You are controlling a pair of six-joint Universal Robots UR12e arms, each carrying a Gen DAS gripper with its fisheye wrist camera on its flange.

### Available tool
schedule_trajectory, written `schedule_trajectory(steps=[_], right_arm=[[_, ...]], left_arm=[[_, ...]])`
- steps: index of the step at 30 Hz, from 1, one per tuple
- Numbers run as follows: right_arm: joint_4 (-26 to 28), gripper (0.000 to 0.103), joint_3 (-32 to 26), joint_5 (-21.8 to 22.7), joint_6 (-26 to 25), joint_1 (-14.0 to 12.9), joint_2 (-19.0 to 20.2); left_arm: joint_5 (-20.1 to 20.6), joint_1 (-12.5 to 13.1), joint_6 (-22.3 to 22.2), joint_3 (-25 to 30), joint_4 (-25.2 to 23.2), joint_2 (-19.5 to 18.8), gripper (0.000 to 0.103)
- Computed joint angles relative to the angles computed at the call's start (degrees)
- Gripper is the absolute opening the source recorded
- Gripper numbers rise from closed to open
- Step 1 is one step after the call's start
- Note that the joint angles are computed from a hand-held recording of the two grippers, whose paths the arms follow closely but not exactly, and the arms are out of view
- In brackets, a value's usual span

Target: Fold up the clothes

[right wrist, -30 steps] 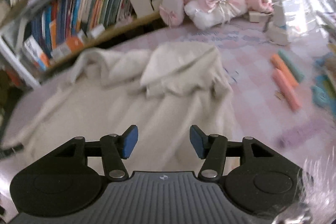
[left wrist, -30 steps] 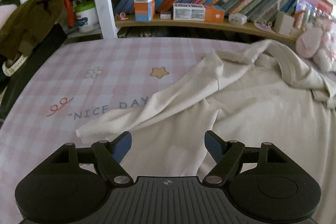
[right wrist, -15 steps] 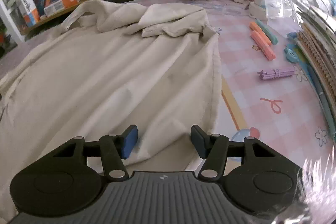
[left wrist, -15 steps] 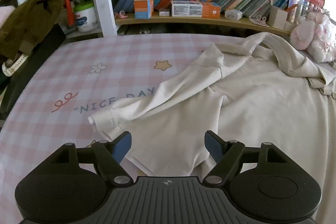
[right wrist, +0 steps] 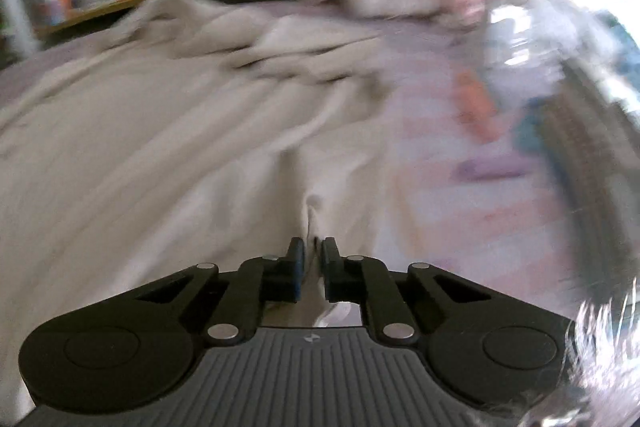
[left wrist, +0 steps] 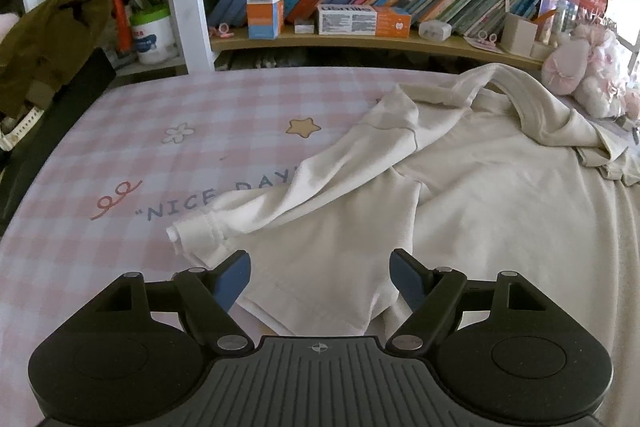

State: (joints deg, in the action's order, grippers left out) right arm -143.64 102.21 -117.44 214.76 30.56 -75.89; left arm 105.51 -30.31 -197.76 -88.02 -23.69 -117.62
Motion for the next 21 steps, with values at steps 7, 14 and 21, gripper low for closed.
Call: schedule_trajectory(steps=[7,14,21], right_arm=[[7.21,0.009,-0.59,-9.82,2.24,-1.94,0.49],[11.24,0.032,-2.14,-12.17,4.30,-2.21,1.71],[1.77,0.046,-3.75,-9.24,-0.98,0.34,3.10]], left_arm=[[0.30,0.08,0.17,-0.31,-0.33,0.04,0.079],[0.24,0.19,0.43,-0.22,-0.18,-0.10,0.079],[0.75,0.31,0.40,0.21,-0.80,-0.75,0.079]])
